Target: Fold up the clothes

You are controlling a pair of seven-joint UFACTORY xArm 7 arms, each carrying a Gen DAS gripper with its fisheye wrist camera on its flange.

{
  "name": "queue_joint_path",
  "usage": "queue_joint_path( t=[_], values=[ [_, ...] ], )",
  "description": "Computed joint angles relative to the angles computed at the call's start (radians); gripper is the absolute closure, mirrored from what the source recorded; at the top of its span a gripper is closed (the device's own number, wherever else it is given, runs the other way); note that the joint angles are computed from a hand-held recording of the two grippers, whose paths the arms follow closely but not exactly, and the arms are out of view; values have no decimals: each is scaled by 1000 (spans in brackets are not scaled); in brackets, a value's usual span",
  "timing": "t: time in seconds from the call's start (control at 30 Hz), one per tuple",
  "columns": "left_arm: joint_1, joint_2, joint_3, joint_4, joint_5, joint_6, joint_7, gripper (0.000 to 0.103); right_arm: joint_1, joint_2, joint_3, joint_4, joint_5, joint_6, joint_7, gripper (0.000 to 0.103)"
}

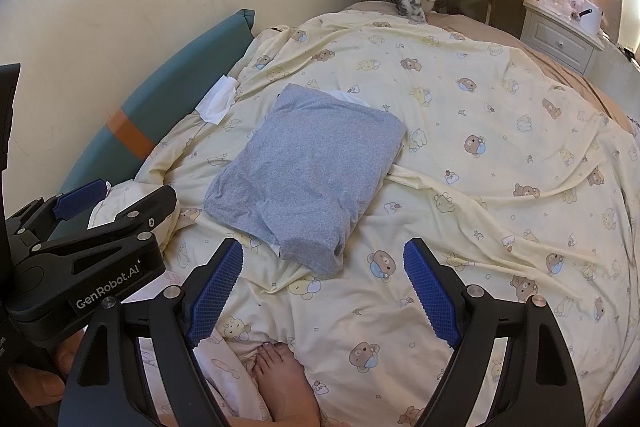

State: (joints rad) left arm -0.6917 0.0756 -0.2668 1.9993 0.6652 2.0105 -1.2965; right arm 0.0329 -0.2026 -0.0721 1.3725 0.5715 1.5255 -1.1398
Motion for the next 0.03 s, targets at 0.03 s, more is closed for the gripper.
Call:
queue_joint_path(
  t=[0.03],
  values=[
    [-1,2,-1,3,3,3,0,22,0,0,0,0,1,1,-1,17]
  ],
)
